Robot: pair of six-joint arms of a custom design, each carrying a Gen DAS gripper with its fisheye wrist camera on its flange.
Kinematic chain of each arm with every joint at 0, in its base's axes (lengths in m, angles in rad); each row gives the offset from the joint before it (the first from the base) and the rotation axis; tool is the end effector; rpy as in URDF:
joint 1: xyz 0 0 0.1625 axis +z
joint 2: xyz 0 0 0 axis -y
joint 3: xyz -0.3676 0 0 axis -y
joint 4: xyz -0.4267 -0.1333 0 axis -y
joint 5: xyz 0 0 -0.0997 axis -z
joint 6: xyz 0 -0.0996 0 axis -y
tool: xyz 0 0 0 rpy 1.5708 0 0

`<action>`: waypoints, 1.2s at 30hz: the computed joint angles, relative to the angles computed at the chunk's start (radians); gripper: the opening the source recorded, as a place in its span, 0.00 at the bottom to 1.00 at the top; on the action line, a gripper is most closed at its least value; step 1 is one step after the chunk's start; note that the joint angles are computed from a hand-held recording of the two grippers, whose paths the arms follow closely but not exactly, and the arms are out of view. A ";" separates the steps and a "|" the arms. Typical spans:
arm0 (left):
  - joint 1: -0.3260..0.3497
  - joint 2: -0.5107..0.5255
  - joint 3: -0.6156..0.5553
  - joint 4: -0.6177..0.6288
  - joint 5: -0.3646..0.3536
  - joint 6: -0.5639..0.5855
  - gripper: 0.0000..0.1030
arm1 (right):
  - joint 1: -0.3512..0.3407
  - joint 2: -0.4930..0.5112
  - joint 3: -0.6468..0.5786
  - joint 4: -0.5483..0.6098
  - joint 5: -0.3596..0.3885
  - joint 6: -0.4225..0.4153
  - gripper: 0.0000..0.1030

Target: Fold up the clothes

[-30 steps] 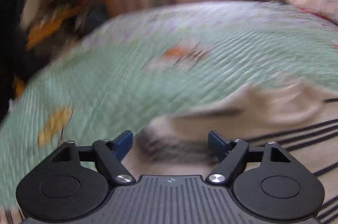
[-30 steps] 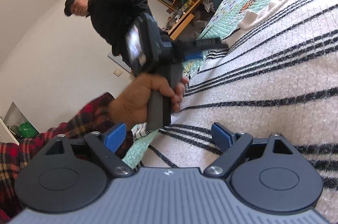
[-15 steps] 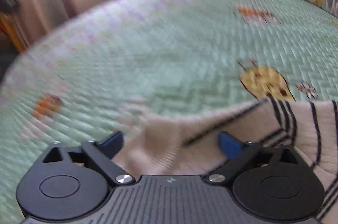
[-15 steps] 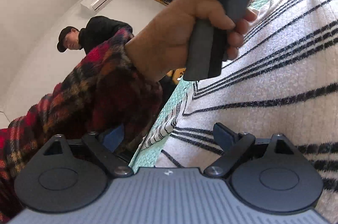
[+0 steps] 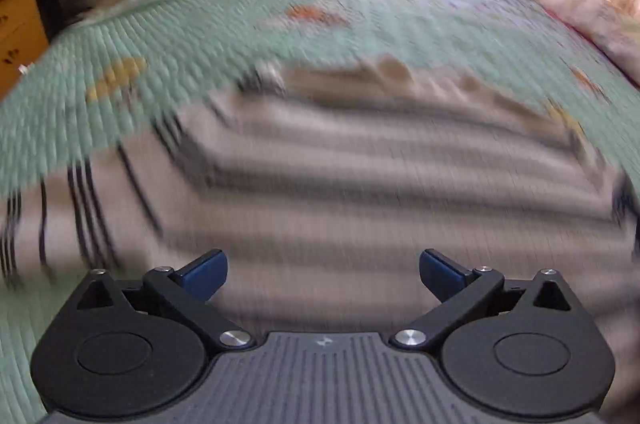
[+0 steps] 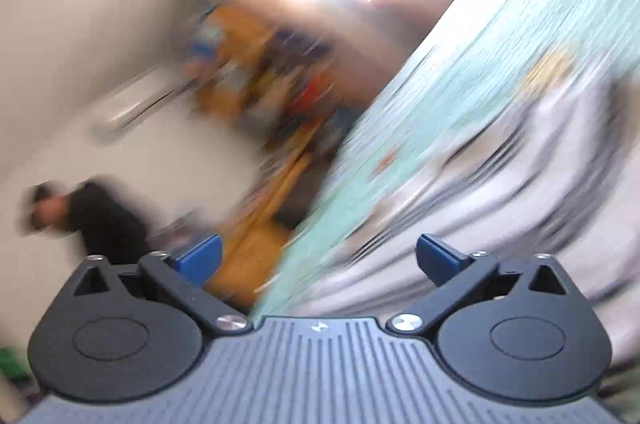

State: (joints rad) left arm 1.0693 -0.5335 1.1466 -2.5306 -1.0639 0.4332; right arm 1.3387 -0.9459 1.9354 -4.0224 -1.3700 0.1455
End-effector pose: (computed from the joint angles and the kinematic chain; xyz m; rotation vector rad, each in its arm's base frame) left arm -0.2199 -0.7790 0.0559 1.0694 2.3818 -0.4795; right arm 0.0209 -0.5775 0.1925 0.2238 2.2597 -2.0362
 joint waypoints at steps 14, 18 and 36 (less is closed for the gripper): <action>-0.034 -0.156 0.280 -0.218 0.024 -0.091 0.92 | 0.080 -0.062 0.047 -0.214 -0.468 -0.010 0.81; -0.033 -0.360 0.520 -0.281 -0.181 -0.143 0.99 | 0.145 -0.120 0.104 -0.230 -0.497 -0.115 0.90; 0.054 -0.601 0.779 -0.291 -0.322 -0.086 0.99 | 0.211 -0.141 0.460 -0.325 -0.396 -0.013 0.51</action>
State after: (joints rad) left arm 1.1233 -1.1348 1.9256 -2.8218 -1.3857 0.3474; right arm 1.5495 -1.0873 2.3956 -4.3474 -1.7661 0.1329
